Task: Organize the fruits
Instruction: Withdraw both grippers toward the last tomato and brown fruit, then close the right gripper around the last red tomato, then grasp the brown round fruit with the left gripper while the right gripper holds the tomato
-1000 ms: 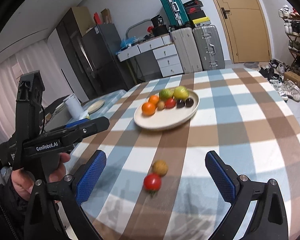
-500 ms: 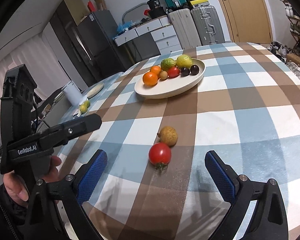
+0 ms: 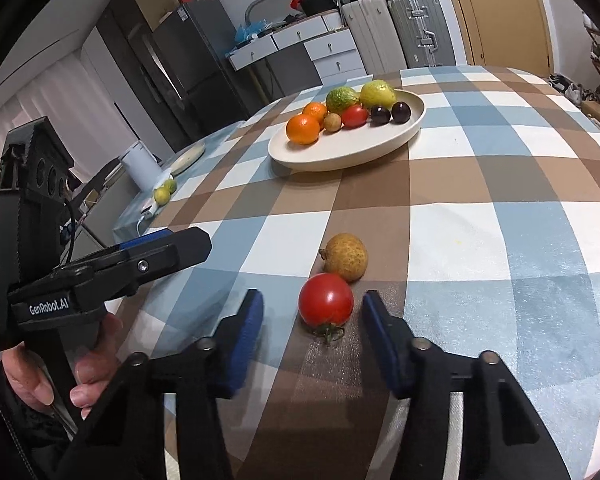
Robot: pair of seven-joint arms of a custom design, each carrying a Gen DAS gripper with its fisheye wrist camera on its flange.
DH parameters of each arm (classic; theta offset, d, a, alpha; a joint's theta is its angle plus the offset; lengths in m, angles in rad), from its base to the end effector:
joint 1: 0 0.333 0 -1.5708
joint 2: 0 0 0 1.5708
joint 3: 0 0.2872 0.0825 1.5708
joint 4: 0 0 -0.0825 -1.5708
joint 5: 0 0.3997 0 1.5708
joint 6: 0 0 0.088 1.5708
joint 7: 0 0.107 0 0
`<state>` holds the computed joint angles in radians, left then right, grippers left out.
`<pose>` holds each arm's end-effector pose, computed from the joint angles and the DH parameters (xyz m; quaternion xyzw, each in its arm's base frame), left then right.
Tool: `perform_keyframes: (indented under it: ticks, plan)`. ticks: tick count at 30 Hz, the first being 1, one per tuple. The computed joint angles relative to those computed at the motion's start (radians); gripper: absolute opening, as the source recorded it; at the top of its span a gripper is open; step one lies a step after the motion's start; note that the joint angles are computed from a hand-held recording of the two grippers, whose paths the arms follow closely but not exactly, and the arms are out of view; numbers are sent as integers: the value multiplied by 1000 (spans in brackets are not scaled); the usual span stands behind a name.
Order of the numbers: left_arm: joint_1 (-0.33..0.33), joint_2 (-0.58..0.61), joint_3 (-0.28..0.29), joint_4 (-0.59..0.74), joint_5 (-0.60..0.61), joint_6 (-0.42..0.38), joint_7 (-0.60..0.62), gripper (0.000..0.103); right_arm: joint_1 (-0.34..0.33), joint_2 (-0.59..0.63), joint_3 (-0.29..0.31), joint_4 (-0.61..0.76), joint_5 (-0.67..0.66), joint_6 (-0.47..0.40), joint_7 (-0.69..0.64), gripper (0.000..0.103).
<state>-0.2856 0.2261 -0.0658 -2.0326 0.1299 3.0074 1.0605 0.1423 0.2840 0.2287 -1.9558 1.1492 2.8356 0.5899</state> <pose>0.6010 -0.2284 0.3858 -0.6724 0.6432 -0.3341 0.1504 0.6138 0.1815 0.3407 -0.7346 0.5410 -0.0550 0.4058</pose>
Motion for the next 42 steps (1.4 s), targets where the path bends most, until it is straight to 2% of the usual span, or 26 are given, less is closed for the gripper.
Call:
perform_keyframes:
  ticks: [2,5,10,15,29,38,42]
  plan:
    - [-4,2,6,1,6,0,-6,102,-2,2,1,1,-2,-6,2,45]
    - [1,6,0,4,-2,-5,0,102,2,6,-4,1,-21,-6,15,34]
    - [-3,6,3,4,4,-9,-3,102,-23,5,3,2,46,-34,-19,29]
    - [-11,13,9,15,20,-26,-18,102,-23,-12,-6,-9,126,-64,-103,27]
    - [-29,29,26,45,96,-59,-74,102,1,-41,-60,-42,237,-152,-225,26]
    - [-17,52,9,77,84,-78,-51,102,4,-65,-96,-62,332,-169,-285,24]
    - [-24,69,12,99,85,-91,-50,102,8,-70,-108,-69,324,-178,-284,24]
